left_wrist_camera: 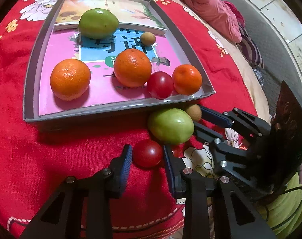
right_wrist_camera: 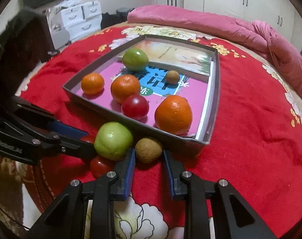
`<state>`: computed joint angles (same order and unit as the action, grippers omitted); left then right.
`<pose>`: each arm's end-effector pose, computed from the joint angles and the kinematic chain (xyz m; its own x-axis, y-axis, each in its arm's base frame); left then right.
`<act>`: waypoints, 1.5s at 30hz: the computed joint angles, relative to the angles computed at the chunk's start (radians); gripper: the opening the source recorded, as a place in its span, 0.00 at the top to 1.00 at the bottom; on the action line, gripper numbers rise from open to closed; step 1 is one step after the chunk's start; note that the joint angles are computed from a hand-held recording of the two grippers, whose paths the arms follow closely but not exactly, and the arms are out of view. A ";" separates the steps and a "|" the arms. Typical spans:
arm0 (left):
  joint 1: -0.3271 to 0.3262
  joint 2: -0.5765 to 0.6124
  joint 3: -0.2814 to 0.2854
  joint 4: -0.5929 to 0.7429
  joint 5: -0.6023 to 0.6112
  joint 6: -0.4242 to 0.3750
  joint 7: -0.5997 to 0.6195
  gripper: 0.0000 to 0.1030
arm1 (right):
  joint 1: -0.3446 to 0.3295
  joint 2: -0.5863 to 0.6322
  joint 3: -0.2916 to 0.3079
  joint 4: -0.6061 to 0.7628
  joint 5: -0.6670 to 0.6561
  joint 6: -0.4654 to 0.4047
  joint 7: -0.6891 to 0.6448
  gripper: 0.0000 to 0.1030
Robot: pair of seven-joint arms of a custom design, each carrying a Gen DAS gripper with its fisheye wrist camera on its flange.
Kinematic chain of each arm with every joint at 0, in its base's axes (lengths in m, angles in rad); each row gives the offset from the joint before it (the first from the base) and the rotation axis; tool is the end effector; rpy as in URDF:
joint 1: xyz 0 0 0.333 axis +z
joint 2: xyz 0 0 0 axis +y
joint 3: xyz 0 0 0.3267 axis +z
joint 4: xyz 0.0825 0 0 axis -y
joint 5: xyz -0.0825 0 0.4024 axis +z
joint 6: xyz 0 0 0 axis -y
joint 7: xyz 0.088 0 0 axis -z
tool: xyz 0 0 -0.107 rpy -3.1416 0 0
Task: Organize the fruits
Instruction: 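Grasp a red tomato with the left tool while the right tool grasps the small brown fruit, then lift and carry the held tomato and brown fruit toward the tray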
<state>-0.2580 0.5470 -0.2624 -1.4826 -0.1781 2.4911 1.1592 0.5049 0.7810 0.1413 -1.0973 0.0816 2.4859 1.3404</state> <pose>0.6813 -0.3435 0.4190 0.0054 -0.8995 0.4368 -0.9522 -0.1380 -0.2725 0.6880 0.4642 0.4298 0.6951 -0.7176 -0.0430 -0.5980 -0.5440 -0.5886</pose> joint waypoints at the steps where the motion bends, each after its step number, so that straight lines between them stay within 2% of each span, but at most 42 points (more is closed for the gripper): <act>1: 0.000 0.000 0.000 -0.001 0.000 0.000 -0.002 0.69 | -0.002 -0.008 -0.001 -0.011 0.002 0.006 0.003 0.73; 13: -0.005 -0.086 0.033 -0.108 0.037 0.044 -0.090 0.69 | -0.017 -0.053 0.012 -0.075 0.026 0.037 0.013 0.73; 24: -0.007 -0.170 0.061 -0.179 0.120 0.093 -0.192 0.69 | -0.046 -0.105 0.049 -0.151 0.078 0.135 -0.016 0.73; 35: -0.018 -0.227 0.078 -0.205 0.212 0.126 -0.284 0.69 | -0.066 -0.127 0.081 -0.173 0.140 0.196 -0.060 0.73; 45: -0.042 -0.238 0.096 -0.188 0.330 0.111 -0.364 0.69 | -0.065 -0.143 0.085 -0.191 0.155 0.244 -0.064 0.73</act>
